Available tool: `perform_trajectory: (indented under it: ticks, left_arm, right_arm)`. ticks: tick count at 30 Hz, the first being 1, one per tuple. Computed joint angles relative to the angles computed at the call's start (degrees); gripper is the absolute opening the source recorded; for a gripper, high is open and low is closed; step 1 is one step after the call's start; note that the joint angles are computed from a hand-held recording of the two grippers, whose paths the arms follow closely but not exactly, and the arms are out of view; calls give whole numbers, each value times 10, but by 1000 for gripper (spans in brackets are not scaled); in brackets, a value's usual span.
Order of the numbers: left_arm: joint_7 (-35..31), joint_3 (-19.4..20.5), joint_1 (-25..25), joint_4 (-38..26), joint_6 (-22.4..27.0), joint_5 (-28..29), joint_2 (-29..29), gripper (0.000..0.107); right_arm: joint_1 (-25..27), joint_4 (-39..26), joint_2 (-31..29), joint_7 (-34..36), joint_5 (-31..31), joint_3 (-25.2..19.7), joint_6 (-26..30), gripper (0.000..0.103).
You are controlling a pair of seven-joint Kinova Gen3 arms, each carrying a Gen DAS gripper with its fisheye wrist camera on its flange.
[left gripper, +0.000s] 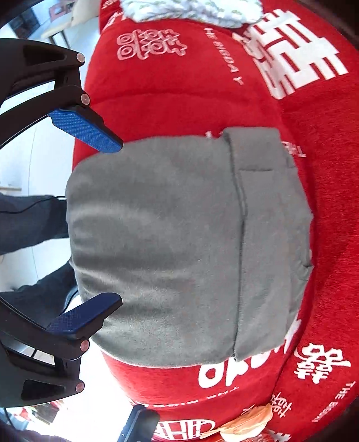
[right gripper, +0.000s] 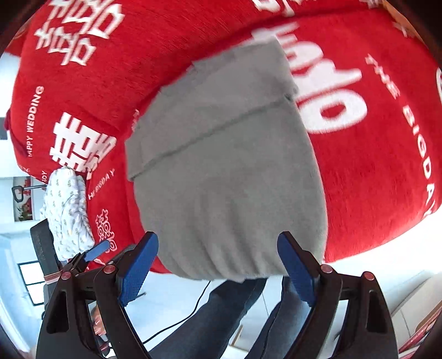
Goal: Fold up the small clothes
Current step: 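Release the sweater and pull both grippers back above it, then grasp the grey sweater hem with both grippers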
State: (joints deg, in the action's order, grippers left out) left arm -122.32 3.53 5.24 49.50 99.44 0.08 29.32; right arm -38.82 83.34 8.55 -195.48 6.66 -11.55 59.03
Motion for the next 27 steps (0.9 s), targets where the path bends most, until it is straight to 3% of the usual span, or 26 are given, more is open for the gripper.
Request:
perform_trajectory:
  ticks: [8, 18, 27]
  left_arm:
    - [56, -5, 15, 89, -44, -7, -31, 101]
    - [108, -6, 11, 144, -78, -13, -57, 101]
    - [51, -10, -26, 197, -127, -23, -65, 101]
  right_arm:
    - [38, 116, -43, 47, -78, -10, -88, 90]
    - [76, 175, -55, 157, -169, -13, -146, 90]
    - [50, 197, -37, 110, -132, -18, -208, 90]
